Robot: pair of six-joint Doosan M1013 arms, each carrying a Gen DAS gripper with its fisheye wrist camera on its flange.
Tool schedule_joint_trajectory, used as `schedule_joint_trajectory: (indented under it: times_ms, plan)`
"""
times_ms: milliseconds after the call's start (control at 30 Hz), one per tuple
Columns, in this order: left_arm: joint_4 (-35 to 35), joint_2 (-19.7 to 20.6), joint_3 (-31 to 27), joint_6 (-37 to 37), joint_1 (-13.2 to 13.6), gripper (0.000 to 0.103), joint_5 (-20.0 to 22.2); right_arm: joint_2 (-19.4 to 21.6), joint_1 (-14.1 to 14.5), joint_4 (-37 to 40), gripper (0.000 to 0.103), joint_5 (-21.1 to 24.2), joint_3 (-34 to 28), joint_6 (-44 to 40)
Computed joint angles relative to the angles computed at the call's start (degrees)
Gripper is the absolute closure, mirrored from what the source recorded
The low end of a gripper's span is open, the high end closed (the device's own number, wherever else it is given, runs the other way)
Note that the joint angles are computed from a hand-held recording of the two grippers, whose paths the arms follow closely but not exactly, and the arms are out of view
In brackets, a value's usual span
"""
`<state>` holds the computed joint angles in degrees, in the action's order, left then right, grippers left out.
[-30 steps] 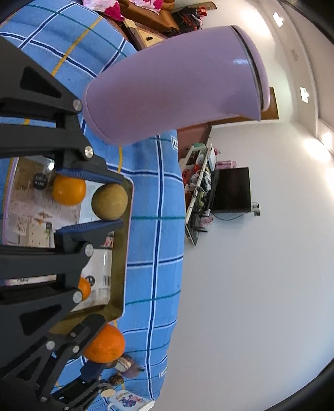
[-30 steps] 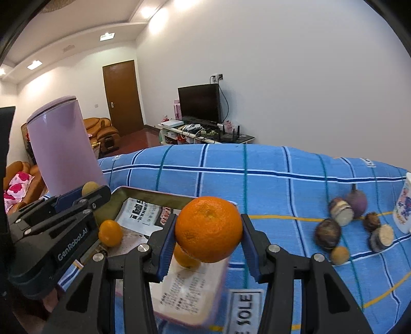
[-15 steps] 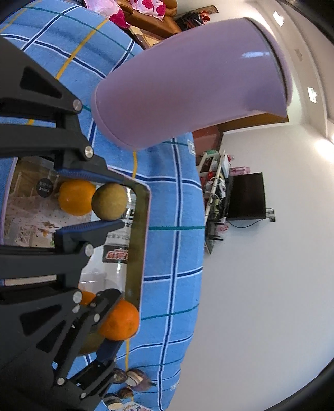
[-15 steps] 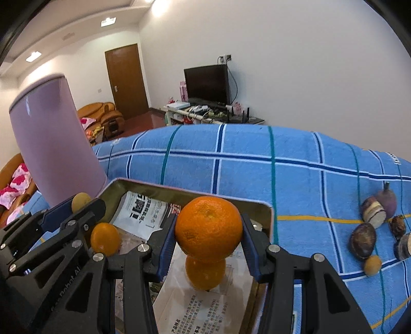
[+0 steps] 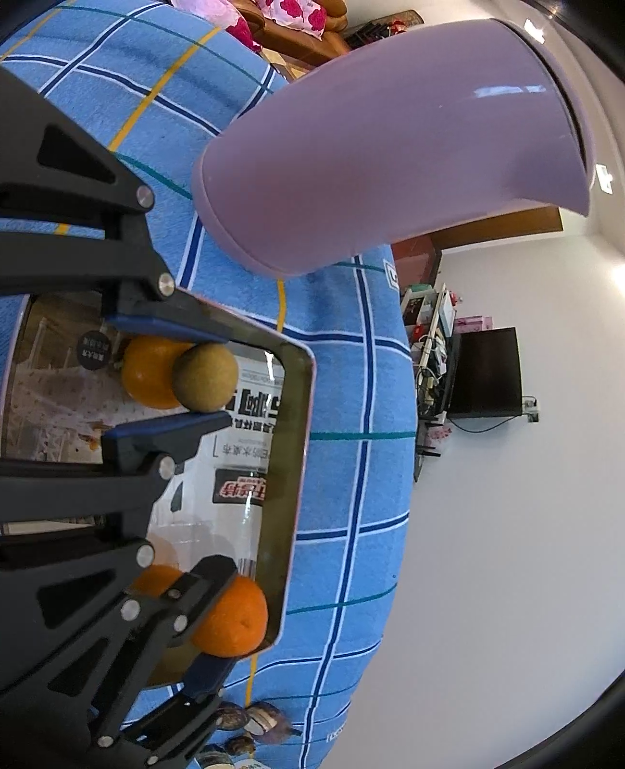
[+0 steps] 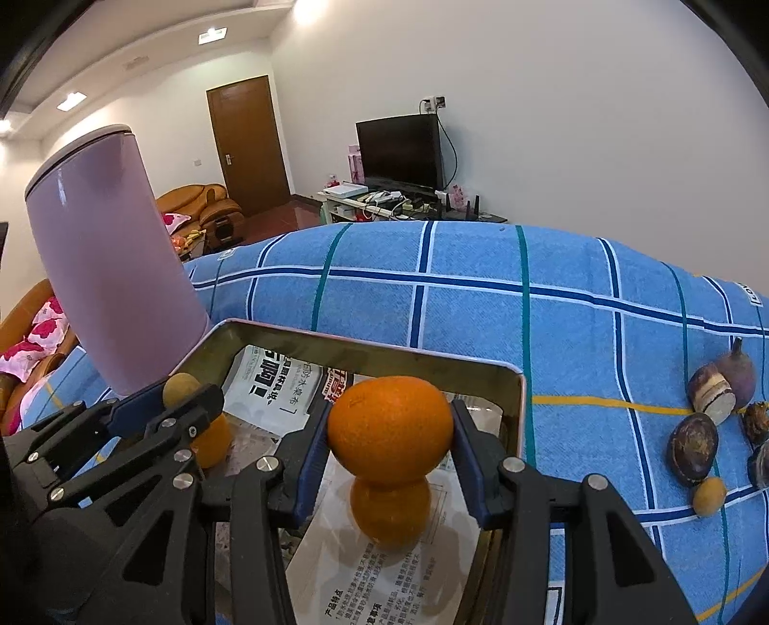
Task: Organize fruits
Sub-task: 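Open the left gripper over the tin while the right gripper releases the orange there, then lift both open grippers away from the tin box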
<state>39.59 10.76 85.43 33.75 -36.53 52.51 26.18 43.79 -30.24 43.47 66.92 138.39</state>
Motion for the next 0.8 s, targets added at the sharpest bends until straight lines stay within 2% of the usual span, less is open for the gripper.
schedule_joint_trajectory:
  times_ms: [333,500,600,667,733,800]
  plan:
    - [0.57,-0.45,0.54,-0.91,0.13,0.073,-1.06,-1.65,-0.28,3.20,0.050,-2.11,1.86,-2.41]
    - [1.21,-0.72,0.80,-2.02,0.12,0.071,-1.41,-2.30,-0.26,1.48,0.039,-3.06,2.80,0.09]
    - [2.63,-0.99,1.06,-3.73,-0.13,0.059,-1.39,-2.86,-0.39,0.99,0.037,-4.25,3.60,1.38]
    - [3.92,-1.08,1.17,-5.22,-0.29,0.039,-0.90,-3.13,-0.49,0.98,0.037,-4.90,3.97,1.78]
    - [5.37,-1.30,1.42,-6.98,-0.43,0.031,-0.74,-3.35,-0.54,0.62,0.037,-5.34,4.28,2.58]
    - [6.05,-1.38,1.50,-7.61,-0.54,0.030,-0.77,-3.67,-0.65,0.58,0.036,-6.09,4.73,3.11]
